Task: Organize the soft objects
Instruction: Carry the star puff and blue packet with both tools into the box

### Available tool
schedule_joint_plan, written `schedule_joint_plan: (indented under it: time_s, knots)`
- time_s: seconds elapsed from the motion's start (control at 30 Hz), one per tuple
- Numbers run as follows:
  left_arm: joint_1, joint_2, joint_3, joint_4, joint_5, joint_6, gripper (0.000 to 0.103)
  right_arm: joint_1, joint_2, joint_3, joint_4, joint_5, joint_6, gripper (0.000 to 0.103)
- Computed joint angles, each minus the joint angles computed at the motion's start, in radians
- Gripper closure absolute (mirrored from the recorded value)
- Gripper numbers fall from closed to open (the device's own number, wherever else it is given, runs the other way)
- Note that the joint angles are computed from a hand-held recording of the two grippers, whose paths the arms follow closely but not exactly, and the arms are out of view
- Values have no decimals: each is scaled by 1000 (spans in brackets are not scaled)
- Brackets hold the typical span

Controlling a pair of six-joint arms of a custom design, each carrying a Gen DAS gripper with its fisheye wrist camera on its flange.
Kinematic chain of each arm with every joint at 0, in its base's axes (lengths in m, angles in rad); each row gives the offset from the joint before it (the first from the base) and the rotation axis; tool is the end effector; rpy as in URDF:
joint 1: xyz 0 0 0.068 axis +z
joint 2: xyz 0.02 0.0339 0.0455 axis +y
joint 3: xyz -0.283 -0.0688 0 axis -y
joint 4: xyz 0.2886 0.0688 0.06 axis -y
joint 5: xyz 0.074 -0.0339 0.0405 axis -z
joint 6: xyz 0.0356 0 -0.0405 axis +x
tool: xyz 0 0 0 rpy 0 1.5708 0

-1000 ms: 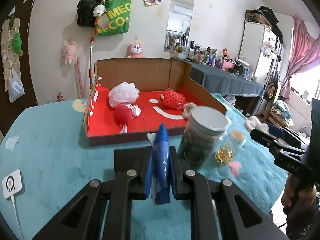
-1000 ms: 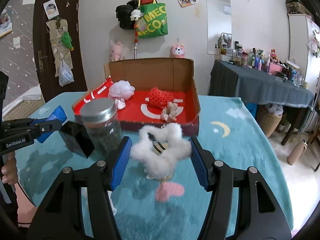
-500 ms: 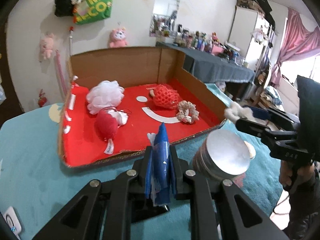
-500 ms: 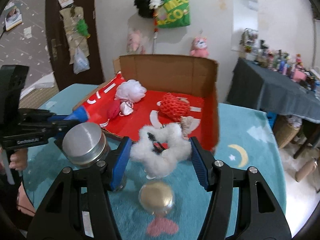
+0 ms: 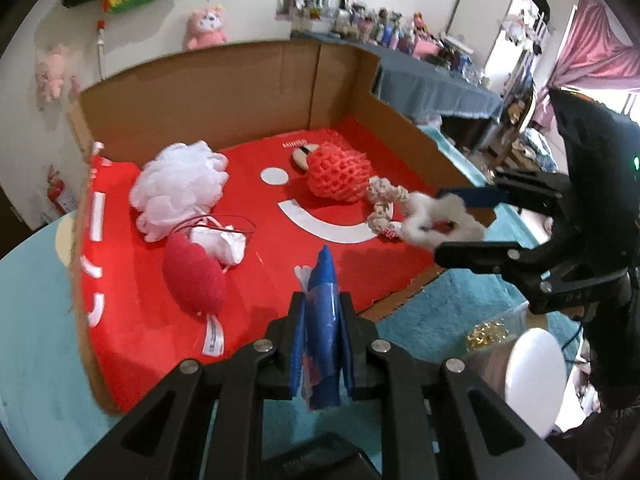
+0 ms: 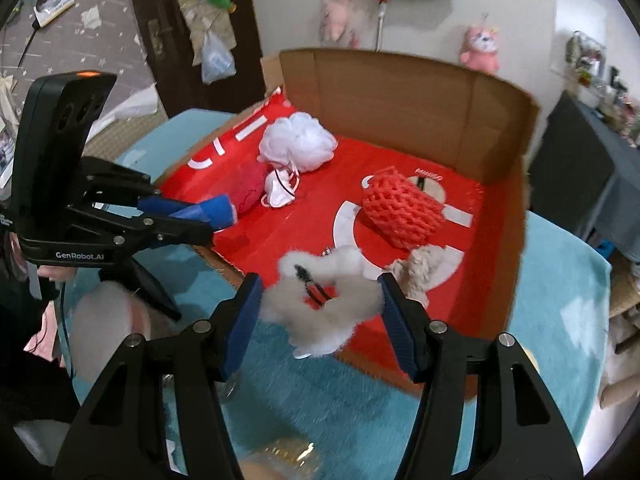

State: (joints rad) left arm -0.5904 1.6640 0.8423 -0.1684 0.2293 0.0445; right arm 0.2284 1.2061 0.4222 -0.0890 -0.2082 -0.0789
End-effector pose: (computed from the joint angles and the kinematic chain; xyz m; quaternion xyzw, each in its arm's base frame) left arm 0.2833 -0.1996 0.1339 0.3282 0.8941 -0.1822 0.2443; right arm 0.2280 0.0605 0.1332 -0.1782 0.9182 0.1228 0.3318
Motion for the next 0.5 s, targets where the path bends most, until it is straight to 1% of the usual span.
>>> schedule_joint_plan:
  time_s: [0.1,0.2,0.3,0.5]
  knots:
    - [0,74,69,-43,-1,30,87,-29,124,74,3,-53,-52,46]
    - [-2,138,134,-79,-23,49,87,-42,215,139,-15,-85,-90,46]
    - [1,188,194,-115,-36,64,87,-36,315,211,-47,-90,-127,46]
    - [-5,258,273,-156,-84,89,87,-24,436,300,-77,-78,-147,46]
